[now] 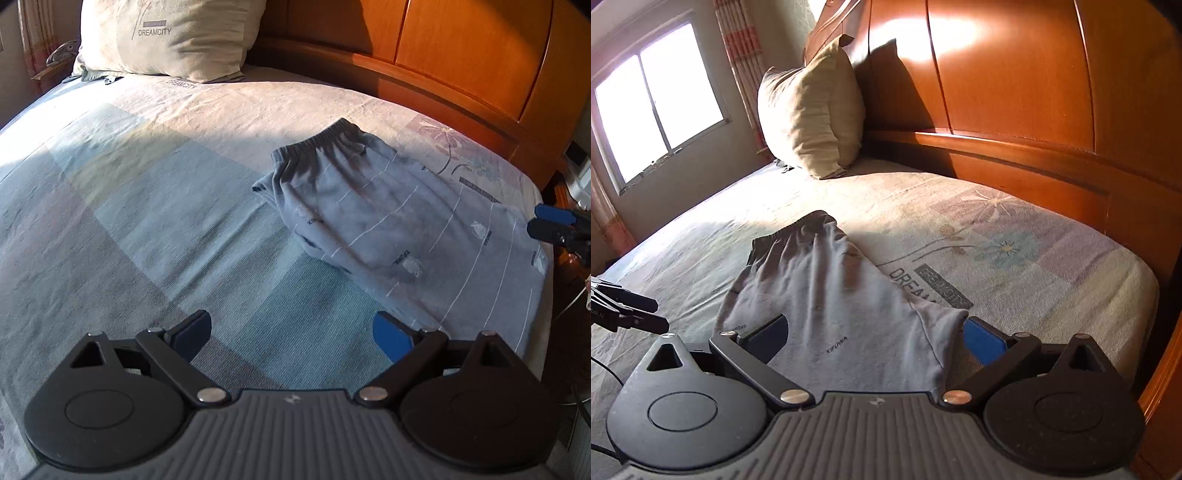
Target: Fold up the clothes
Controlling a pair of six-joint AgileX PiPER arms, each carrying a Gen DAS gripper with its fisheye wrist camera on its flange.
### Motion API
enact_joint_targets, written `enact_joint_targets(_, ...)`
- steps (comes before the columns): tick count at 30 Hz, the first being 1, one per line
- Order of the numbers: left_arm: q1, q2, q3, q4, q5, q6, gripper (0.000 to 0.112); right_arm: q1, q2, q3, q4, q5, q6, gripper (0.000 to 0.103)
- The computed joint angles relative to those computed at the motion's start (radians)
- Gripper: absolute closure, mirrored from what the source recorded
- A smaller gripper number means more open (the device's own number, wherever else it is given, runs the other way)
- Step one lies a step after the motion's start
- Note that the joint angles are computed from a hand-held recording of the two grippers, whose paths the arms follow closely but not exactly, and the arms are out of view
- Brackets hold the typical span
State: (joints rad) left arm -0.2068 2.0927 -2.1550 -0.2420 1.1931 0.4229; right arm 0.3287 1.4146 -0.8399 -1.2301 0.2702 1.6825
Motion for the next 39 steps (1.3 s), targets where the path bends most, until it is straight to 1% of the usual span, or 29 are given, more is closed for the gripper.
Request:
enact_joint_targets(2,0.016,-0.11,0.196,0.004,-0.08,0.027,0.018,0.039,0.049,-0.085,0.122,0.06,-0.2,0.0)
enact_joint_targets(5,0.055,-0.257,0.429,0.027,-0.173,0.069,0.018,0.066,0.135,-0.217,0.304,0.098,-0.461,0.0)
enact_joint_targets(7,0.084,-0.329,0.528,0.053,-0.209,0.069,0.018,0.085,0.197,-0.305,0.365,0.126,-0.57,0.0)
enact_joint_targets(9,0.121,-0.395,0.614,0.066,-0.239,0.051,0.018,0.1,0.279,-0.42,0.453,0.173,-0.701,0.0)
enact_joint_targets(11,0.165,-0.45,0.681,0.058,-0.259,0.035,0.018,0.114,0.385,-0.559,0.525,0.245,-0.816,0.0)
enact_joint_targets(13,0.196,-0.497,0.741,0.048,-0.29,0.02,0.018,0.127,0.496,-0.707,0.599,0.344,-0.926,0.0)
enact_joint_targets(14,0.207,-0.519,0.77,0.047,-0.306,0.015,0.018,0.135,0.541,-0.771,0.633,0.398,-0.97,0.0)
enact_joint_targets(15,0.218,-0.54,0.797,0.044,-0.321,0.013,0.018,0.146,0.56,-0.801,0.652,0.422,-0.996,0.001)
enact_joint_targets(17,0.24,-0.567,0.833,0.027,-0.338,0.042,0.018,0.177,0.53,-0.769,0.629,0.386,-0.983,0.0)
enact_joint_targets(18,0.251,-0.577,0.849,0.018,-0.345,0.06,0.018,0.2,0.516,-0.759,0.594,0.39,-0.959,0.0)
enact_joint_targets(20,0.269,-0.591,0.878,0.012,-0.364,0.077,0.016,0.248,0.524,-0.788,0.52,0.458,-0.946,0.0)
enact_joint_targets(24,0.296,-0.592,0.913,-0.005,-0.398,0.084,0.016,0.31,0.622,-0.928,0.461,0.607,-1.06,0.0)
enact_joint_targets(28,0.331,-0.585,0.936,-0.051,-0.409,0.126,0.016,0.335,0.749,-1.091,0.445,0.692,-1.134,0.0)
enact_joint_targets(30,0.341,-0.584,0.948,-0.059,-0.42,0.138,0.016,0.354,0.828,-1.186,0.399,0.755,-1.16,0.0)
enact_joint_targets(32,0.359,-0.585,0.956,-0.09,-0.421,0.164,0.016,0.382,0.874,-1.215,0.273,0.798,-1.13,0.0)
enact_joint_targets(33,0.371,-0.585,0.96,-0.115,-0.416,0.183,0.016,0.394,0.878,-1.21,0.216,0.809,-1.095,0.0)
enact_joint_targets(35,0.405,-0.581,0.963,-0.19,-0.396,0.236,0.016,0.405,0.815,-1.135,0.149,0.768,-0.97,0.0)
enact_joint_targets(38,0.423,-0.579,0.969,-0.234,-0.392,0.262,0.016,0.409,0.744,-1.084,0.134,0.737,-0.885,0.0)
enact_joint_targets(39,0.423,-0.58,0.972,-0.233,-0.395,0.266,0.016,0.411,0.734,-1.08,0.135,0.739,-0.888,0.0)
